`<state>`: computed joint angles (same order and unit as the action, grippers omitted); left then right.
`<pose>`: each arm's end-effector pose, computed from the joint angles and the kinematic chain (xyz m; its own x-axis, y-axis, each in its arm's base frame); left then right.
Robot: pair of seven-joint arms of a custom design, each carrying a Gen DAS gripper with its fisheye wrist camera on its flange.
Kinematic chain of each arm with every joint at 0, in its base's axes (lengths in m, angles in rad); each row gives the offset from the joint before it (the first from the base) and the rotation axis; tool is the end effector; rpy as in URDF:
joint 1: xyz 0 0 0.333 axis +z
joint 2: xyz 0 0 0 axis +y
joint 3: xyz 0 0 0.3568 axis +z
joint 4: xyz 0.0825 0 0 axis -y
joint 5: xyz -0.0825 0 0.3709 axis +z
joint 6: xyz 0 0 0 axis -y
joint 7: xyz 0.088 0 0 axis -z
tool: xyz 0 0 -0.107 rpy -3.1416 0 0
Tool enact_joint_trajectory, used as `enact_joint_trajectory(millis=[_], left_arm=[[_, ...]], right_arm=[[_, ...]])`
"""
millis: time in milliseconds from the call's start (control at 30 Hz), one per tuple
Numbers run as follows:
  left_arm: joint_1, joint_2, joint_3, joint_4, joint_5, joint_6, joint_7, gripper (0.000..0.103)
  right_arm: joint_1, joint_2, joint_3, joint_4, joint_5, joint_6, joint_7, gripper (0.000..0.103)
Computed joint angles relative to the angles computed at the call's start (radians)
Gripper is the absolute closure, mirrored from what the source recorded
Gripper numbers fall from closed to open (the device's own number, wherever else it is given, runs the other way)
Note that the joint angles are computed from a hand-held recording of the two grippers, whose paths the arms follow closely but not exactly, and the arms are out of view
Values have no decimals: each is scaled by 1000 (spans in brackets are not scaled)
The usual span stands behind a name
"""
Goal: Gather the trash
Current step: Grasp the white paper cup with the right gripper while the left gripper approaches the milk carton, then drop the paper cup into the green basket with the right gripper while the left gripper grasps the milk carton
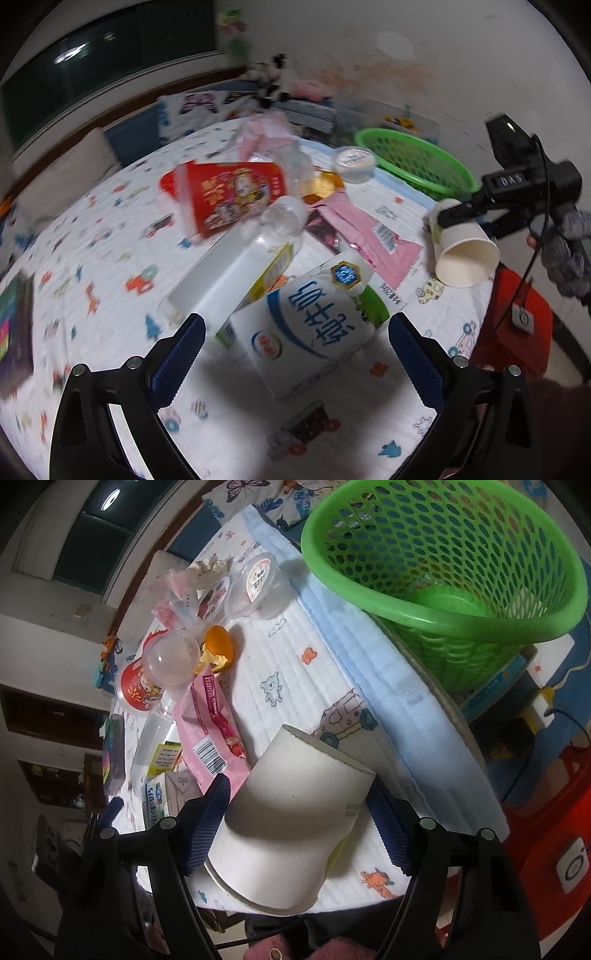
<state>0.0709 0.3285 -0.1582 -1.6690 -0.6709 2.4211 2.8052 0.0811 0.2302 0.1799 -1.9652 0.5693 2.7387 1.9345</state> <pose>0.6873 -0.0483 0.5078 -0.7649 -0.6436 -0.0283 -0.4739 0.5920 -0.6519 0.6233 0.1362 0.4618 -0.3994 -0.7122 -0.5772 -0.7835 0.5921 -0.1884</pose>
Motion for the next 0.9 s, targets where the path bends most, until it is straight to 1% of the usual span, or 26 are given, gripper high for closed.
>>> enact_joint_trajectory(millis=[67, 233, 400, 467, 600, 667, 700, 733, 800, 900], left_arm=[[3, 16, -8, 27, 14, -45, 45, 7], [-9, 58, -10, 91, 69, -118, 97, 7], [-29, 103, -4, 153, 134, -161, 105, 7], [-27, 129, -5, 198, 154, -218, 108, 7], [-36, 163, -4, 252, 197, -277, 110, 7], [-40, 176, -2, 273, 215, -303, 107, 9], [-41, 177, -2, 275, 222, -307, 110, 11], [-41, 176, -2, 274, 224, -311, 114, 16], [-42, 168, -3, 261, 225, -300, 122, 18], [-47, 153, 2, 239, 228, -282, 111, 21]], right_arm=[[-1, 3, 0, 5, 0, -3, -4, 29], [-2, 2, 4, 6, 14, -7, -18, 31], [0, 1, 5, 19, 17, -18, -44, 35], [5, 1, 1, 22, 5, -21, -45, 35], [4, -2, 4, 20, 11, -20, -63, 36], [7, -7, 2, 17, 9, -18, -68, 36], [9, -10, 2, 14, 10, -16, -72, 36], [14, -17, -1, 7, 0, -9, -71, 36], [25, -26, -10, 1, -32, 1, -63, 37], [52, -40, -35, -9, -138, 16, -14, 37]])
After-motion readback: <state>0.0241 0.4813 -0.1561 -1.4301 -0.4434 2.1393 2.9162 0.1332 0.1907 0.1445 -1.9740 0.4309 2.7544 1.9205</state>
